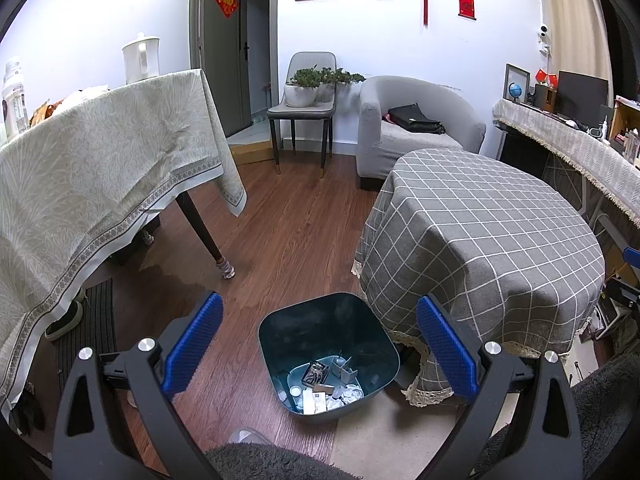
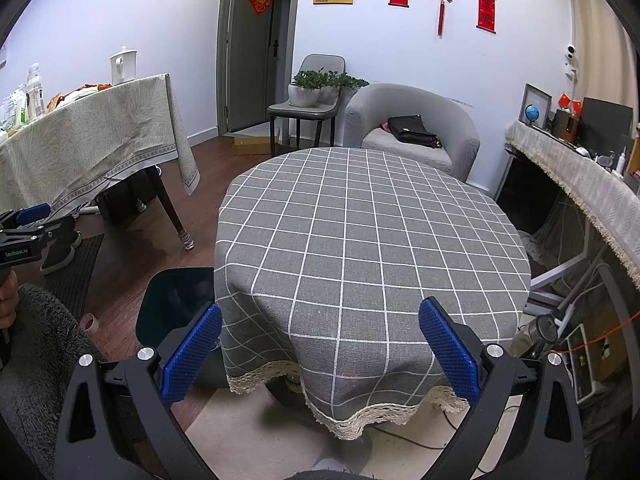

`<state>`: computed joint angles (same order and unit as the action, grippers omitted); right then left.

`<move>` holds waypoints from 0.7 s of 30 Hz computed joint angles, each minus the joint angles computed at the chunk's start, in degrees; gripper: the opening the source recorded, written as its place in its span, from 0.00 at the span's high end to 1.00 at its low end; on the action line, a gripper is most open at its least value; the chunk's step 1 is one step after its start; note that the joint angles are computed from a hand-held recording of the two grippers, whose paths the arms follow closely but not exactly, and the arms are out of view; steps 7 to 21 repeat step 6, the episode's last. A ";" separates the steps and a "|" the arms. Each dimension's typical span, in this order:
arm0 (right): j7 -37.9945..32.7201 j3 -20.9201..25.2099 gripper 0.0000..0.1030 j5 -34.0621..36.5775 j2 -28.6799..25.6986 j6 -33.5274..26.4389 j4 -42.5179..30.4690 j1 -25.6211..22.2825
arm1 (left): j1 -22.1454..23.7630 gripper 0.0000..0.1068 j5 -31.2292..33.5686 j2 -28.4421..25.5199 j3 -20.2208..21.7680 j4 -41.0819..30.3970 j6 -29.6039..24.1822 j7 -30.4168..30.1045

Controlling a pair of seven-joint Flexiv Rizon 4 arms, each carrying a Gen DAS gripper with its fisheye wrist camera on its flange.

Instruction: Collect trash

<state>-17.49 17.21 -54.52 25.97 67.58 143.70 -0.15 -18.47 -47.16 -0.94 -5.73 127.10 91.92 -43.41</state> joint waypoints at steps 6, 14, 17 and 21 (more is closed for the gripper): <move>-0.13 -0.01 0.03 0.12 0.03 0.03 0.02 -0.01 | 0.77 0.07 2.57 -0.13 0.29 -0.46 -0.84 -2.34; -0.13 -0.01 0.03 0.12 0.03 0.03 0.02 -0.01 | 0.77 0.07 2.57 -0.13 0.29 -0.46 -0.84 -2.34; -0.13 -0.01 0.03 0.12 0.03 0.03 0.02 -0.01 | 0.77 0.07 2.57 -0.13 0.29 -0.46 -0.84 -2.34; -0.13 -0.01 0.03 0.12 0.03 0.03 0.02 -0.01 | 0.77 0.07 2.57 -0.13 0.29 -0.46 -0.84 -2.34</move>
